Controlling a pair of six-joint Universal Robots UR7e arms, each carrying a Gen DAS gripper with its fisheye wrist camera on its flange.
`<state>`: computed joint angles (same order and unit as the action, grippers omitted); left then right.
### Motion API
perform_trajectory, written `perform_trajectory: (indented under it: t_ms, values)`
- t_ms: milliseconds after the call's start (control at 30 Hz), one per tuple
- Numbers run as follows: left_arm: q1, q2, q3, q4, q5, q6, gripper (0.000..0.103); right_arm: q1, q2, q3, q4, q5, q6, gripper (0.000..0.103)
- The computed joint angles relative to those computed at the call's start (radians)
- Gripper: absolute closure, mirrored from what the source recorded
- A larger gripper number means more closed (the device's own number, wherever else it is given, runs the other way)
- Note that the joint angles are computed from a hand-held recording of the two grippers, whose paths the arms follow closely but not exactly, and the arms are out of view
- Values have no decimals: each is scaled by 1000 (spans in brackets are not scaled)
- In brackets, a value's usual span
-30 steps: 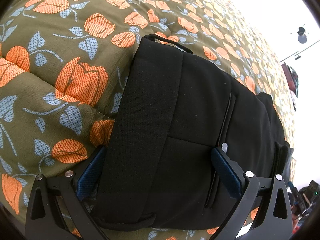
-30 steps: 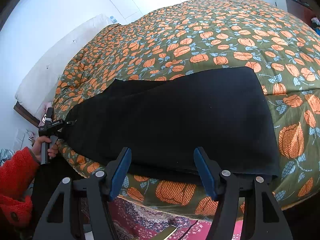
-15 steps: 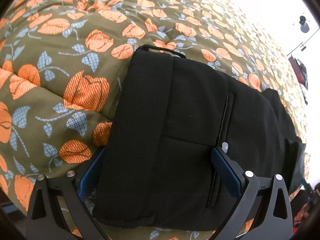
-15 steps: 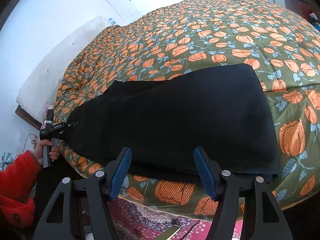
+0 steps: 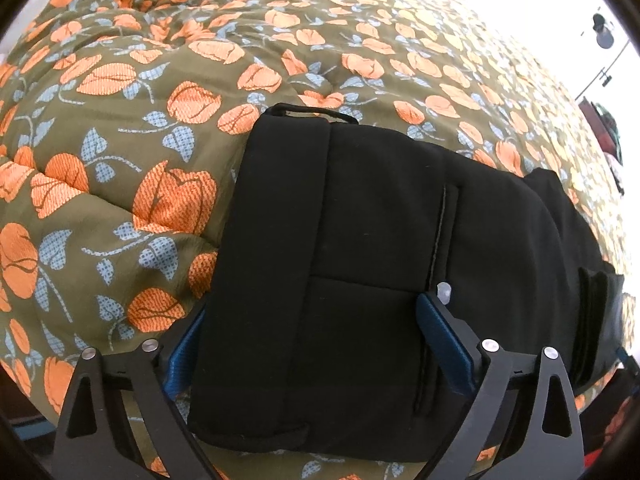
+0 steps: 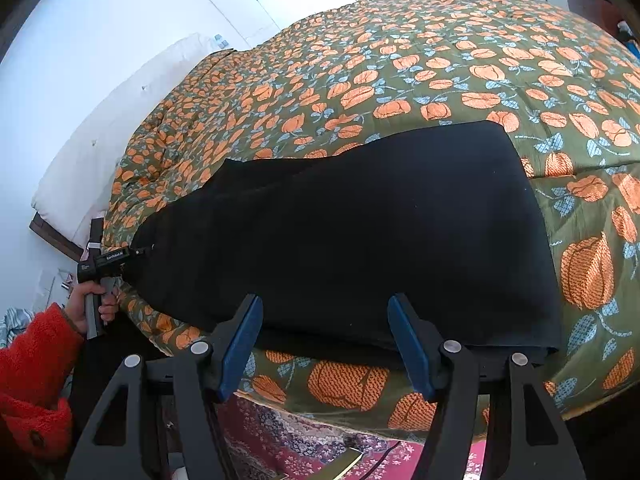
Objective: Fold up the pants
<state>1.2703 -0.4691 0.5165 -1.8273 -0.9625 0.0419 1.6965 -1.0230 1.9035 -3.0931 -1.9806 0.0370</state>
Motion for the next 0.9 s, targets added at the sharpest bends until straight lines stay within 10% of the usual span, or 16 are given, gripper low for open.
perform_trajectory:
  t_ms: [233,467,900]
  values:
    - [-4,-8,19,-15,7,19,20,-1,-2,1,0,2,-1,38]
    - [-32,-17,-20,96,83,-52,83,-6,5,1,-13,15,0,38]
    - [-195,-110,62,60,-250,-124,91,-38,-12,20,-71,80,6,37]
